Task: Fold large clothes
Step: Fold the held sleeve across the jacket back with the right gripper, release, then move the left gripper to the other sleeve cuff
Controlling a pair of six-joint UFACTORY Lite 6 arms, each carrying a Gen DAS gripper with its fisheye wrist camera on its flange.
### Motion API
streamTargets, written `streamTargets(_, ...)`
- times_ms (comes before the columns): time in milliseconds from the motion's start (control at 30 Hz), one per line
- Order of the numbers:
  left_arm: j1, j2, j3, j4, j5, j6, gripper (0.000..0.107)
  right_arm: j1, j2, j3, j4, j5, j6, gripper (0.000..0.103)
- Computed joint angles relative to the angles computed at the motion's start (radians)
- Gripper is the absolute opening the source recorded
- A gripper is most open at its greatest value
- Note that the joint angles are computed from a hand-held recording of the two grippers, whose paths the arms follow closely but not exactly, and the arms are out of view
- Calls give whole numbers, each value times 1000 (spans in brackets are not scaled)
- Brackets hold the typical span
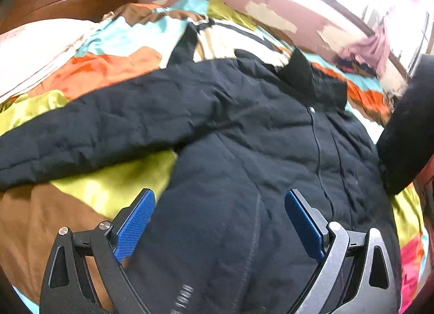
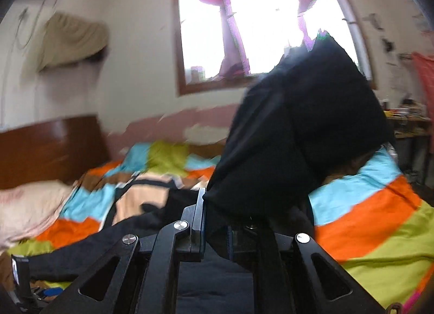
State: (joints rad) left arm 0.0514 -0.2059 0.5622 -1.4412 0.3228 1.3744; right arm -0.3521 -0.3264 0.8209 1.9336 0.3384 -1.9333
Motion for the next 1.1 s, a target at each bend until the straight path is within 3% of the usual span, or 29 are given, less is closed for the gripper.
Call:
streamTargets(67, 50, -33, 7, -7, 42, 24, 94, 165, 114, 64, 167, -116, -135, 11)
streamTargets(167, 137, -32, 21, -43, 113, 97, 94, 324, 288, 141, 456, -204, -402, 14)
streamTargets(233, 182, -23, 30, -40, 154, 108, 94, 398, 394, 175, 491, -245, -420, 17)
streamTargets(267, 195, 8, 57, -44, 167, 111, 94, 425, 467, 214, 445, -258, -368, 22)
streamTargets(333, 231, 45, 79, -52, 205, 113, 94, 470, 564, 247, 253, -276, -168, 45)
streamTargets(367, 246, 80, 99, -57, 223, 114, 94, 504, 658, 297, 148, -301, -64, 65)
streamTargets(400, 260, 109, 120, -33, 247, 78, 94, 516, 710, 315, 44, -285, 37, 77)
streamTargets(500, 301, 200, 180, 13, 321, 0, 94, 471, 764, 303, -270, -107, 302, 83)
streamTargets(567, 309, 234, 205, 4, 336, -7, 94, 434, 678, 221, -411, -49, 352, 88)
streamTargets(667, 270, 284, 243, -53, 317, 52, 94, 387, 515, 86, -343, -140, 148, 89)
streamTargets(767, 172, 366, 310, -91, 251, 131, 94, 266, 428, 13, -116, -237, -166, 89)
streamTargets(900, 18, 435, 387, -184, 125, 254, 94, -26, 489, 48, 260, -175, -530, 89)
streamTargets(967, -53, 467, 408, -251, 53, 331, 94, -134, 572, 99, 299, -126, -517, 88)
streamTargets(1033, -128, 517, 429, -318, -33, 424, 94, -224, 679, 176, 173, -77, -347, 76)
streamTargets(1067, -163, 555, 450, -305, -90, 418, 94, -245, 721, 208, 117, -67, -288, 62)
streamTargets(1100, -188, 603, 486, -256, -134, 369, 94, -255, 747, 226, 98, -68, -271, 55)
